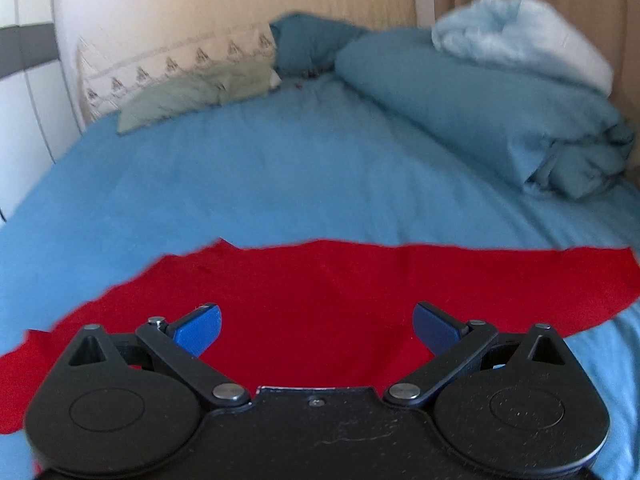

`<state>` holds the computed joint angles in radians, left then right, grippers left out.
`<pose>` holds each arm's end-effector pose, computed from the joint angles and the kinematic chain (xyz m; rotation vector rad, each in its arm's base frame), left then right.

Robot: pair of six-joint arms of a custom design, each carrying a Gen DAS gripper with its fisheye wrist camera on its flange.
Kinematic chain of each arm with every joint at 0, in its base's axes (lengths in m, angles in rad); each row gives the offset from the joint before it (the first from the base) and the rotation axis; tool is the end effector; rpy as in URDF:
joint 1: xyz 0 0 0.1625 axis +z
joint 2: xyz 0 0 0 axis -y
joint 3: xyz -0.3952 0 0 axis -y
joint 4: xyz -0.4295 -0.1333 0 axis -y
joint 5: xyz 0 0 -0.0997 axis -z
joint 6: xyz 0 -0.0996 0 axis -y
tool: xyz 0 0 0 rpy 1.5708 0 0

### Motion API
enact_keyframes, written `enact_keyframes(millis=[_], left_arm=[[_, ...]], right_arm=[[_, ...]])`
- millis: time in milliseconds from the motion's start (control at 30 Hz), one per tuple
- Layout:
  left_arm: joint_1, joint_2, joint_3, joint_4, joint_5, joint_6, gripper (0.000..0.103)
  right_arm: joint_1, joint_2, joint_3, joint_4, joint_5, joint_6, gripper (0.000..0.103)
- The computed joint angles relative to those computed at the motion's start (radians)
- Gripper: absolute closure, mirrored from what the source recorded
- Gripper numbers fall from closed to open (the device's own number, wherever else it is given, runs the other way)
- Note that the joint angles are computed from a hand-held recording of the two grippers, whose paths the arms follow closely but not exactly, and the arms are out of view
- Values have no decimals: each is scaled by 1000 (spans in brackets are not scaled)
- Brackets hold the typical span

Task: Fold small clothes
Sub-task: 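Grasp the sweater sleeve cuff with the right gripper and lift it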

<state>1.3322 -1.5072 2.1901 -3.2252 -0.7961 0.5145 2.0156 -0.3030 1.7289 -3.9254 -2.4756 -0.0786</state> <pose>0.0854 -0.5079 0.3280 0.3484 2.0998 -0.9714 0.2855 -0.4712 -0.1016 0.0501 -2.1845 1.2335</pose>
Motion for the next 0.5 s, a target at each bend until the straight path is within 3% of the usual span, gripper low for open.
enact_keyframes(millis=[100,233,300,367,500], left_arm=[[44,86,-66,49,-15,-29,0],[76,200,-161,85,13,-42,0],[90,256,-210,86,38,-46,0],[105,305,-265,116,37,-65,0],[137,347,-338,233,31,-143,0]], right_arm=[[-60,21,-42,-37,10,-35,0],[-124,25,-89,17,0,-18,0],[-152,25,-111,54,-1,-6,5],[-177,28,-137,99,-7,22,20],[-204,54,-194,71,-15,12,34]])
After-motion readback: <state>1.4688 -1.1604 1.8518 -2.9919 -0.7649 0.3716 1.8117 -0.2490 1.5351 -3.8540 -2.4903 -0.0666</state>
